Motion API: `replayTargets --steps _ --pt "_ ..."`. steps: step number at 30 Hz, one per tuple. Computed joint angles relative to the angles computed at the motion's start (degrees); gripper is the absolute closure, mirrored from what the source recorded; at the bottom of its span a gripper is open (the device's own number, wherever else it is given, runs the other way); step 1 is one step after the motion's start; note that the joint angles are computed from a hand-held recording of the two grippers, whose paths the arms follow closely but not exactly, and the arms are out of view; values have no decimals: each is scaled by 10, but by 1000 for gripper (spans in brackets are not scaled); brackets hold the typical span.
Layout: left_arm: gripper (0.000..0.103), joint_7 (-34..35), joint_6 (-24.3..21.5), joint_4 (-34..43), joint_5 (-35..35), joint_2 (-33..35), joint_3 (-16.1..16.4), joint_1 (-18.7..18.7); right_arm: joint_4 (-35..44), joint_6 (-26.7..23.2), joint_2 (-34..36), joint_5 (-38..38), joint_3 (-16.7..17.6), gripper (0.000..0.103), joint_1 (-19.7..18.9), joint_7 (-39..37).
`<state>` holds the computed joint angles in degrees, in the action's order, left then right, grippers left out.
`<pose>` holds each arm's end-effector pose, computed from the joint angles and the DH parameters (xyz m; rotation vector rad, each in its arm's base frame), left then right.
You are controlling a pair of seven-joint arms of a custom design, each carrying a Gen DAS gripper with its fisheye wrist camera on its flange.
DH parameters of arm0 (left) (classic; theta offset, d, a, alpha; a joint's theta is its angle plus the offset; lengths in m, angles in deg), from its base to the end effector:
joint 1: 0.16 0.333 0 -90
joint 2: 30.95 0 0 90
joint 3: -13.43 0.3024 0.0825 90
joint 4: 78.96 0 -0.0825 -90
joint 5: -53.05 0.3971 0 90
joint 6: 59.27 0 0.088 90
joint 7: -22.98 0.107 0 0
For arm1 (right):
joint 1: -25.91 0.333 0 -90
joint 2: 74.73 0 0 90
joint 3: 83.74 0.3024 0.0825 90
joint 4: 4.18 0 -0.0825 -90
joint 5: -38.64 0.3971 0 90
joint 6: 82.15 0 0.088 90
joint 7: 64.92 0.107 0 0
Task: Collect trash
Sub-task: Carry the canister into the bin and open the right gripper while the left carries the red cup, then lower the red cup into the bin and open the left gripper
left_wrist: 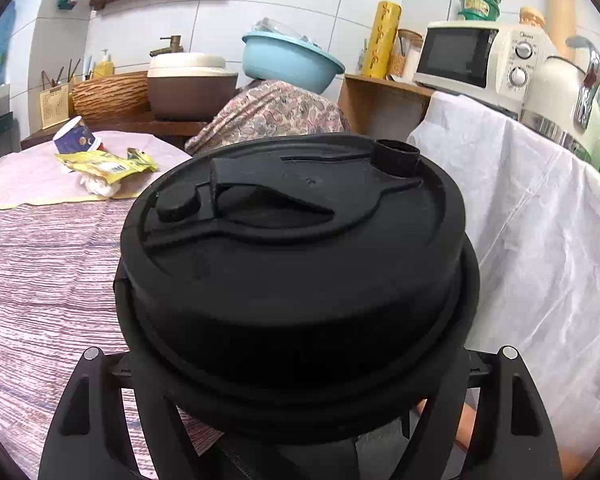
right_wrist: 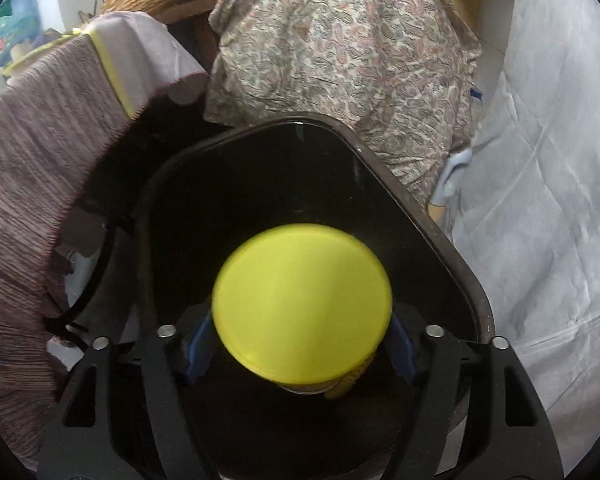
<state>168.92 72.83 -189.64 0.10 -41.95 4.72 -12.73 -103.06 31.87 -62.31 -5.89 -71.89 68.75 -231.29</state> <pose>0.5156 -0.2256 0.6232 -0.8800 2.5639 -1.4092 0.4148 0.4956 0.4579 -1.2827 2.2942 -0.7180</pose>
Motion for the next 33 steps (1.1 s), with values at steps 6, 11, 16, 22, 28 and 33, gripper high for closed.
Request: replayTargets --steps 6,11,16,22,28,33 --pt "26 -7 8 5 18 15 -10 -5 -14 -3 -15 -6 3 24 3 15" --pt "26 -17 14 17 35 34 -21 -11 -14 -52 -31 -30 18 24 24 58" --pt "26 -30 30 40 60 63 -34 -19 -10 -124 -42 -40 41 24 56 97" --pt "26 -69 40 79 115 115 -53 -32 3 -218 -46 -45 62 24 91 128" --pt "26 -106 55 101 186 172 -71 -57 34 -276 -30 -72 69 24 122 141" --pt "26 -137 53 123 242 217 -77 -73 75 -323 -4 -103 65 21 152 139"
